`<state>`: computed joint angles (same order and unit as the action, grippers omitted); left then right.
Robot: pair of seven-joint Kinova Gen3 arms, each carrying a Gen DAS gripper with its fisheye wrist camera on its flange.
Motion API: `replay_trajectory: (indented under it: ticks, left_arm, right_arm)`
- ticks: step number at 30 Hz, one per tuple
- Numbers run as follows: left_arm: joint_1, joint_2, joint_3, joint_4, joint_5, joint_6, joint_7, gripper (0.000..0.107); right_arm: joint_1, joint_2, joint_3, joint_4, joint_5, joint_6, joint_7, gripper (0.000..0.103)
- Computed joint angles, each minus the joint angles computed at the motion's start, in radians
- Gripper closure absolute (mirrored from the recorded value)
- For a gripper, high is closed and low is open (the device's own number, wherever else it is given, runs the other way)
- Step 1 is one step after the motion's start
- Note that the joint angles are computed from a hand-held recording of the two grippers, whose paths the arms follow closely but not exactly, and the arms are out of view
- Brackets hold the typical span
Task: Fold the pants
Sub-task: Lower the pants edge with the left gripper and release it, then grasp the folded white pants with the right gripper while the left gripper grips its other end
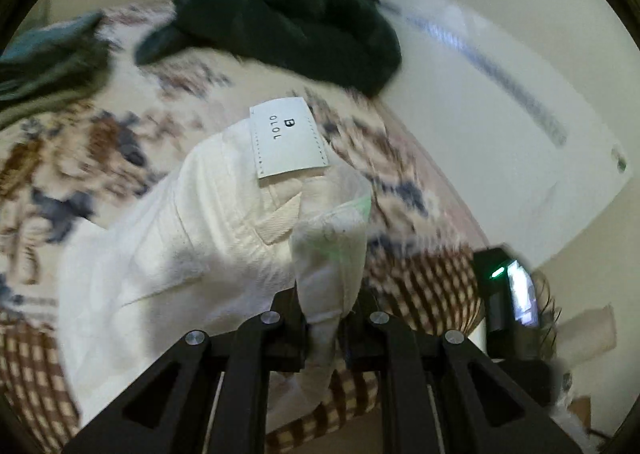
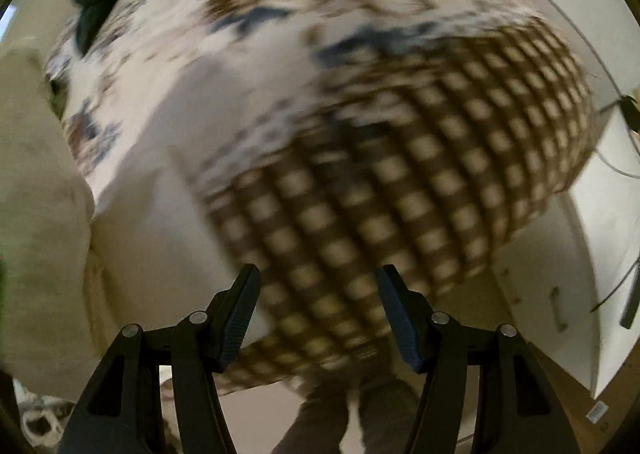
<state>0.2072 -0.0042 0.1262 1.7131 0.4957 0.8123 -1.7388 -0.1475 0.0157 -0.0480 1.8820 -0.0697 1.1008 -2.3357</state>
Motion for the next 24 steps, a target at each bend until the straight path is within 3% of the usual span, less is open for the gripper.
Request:
replay_trajectory:
  ticks: [7,11,13,14,15,16,17,21,24]
  left_arm:
    - [0.07,0.105,0.06,-0.045,-0.176,0.001,0.137,0.098]
    - [0.21,0.159,-0.031,-0.17,-0.301,0.158,0.299,0.094]
    - [0.234,0.172,-0.028,-0.234,-0.363,0.238,0.331,0.09]
    - [0.218,0.168,-0.01,-0.252,-0.37,0.262,0.325,0.078]
    - [0.183,0.154,0.017,-0.26,-0.36,0.273,0.309,0.068]
    - [0.137,0.144,0.044,-0.265,-0.335,0.284,0.284,0.047]
    - [0.094,0.125,0.052,-0.273,-0.3,0.298,0.265,0.036]
    - [0.023,0.076,-0.01,-0.287,-0.291,0.317,0.267,0.035]
    - [-0.042,0.07,-0.054,-0.279,-0.345,0.331,0.299,0.035]
  right_arm:
    - [0.077,-0.026,0.052,0.051,-0.02,-0.028,0.037,0.039]
    - [0.118,-0.032,0.075,0.054,-0.062,-0.036,0.105,0.039]
    - [0.145,-0.025,0.093,0.05,-0.117,-0.041,0.168,0.039]
    - [0.158,-0.027,0.1,0.052,-0.141,-0.043,0.199,0.037]
    - [0.166,-0.03,0.101,0.05,-0.162,-0.047,0.221,0.028]
    - [0.176,-0.032,0.107,0.048,-0.188,-0.056,0.254,0.018]
    - [0.184,-0.037,0.11,0.044,-0.214,-0.065,0.283,0.015]
    - [0.197,-0.021,0.11,0.004,-0.308,-0.091,0.377,0.011]
    - [0.216,0.033,0.087,-0.022,-0.394,-0.134,0.469,0.005]
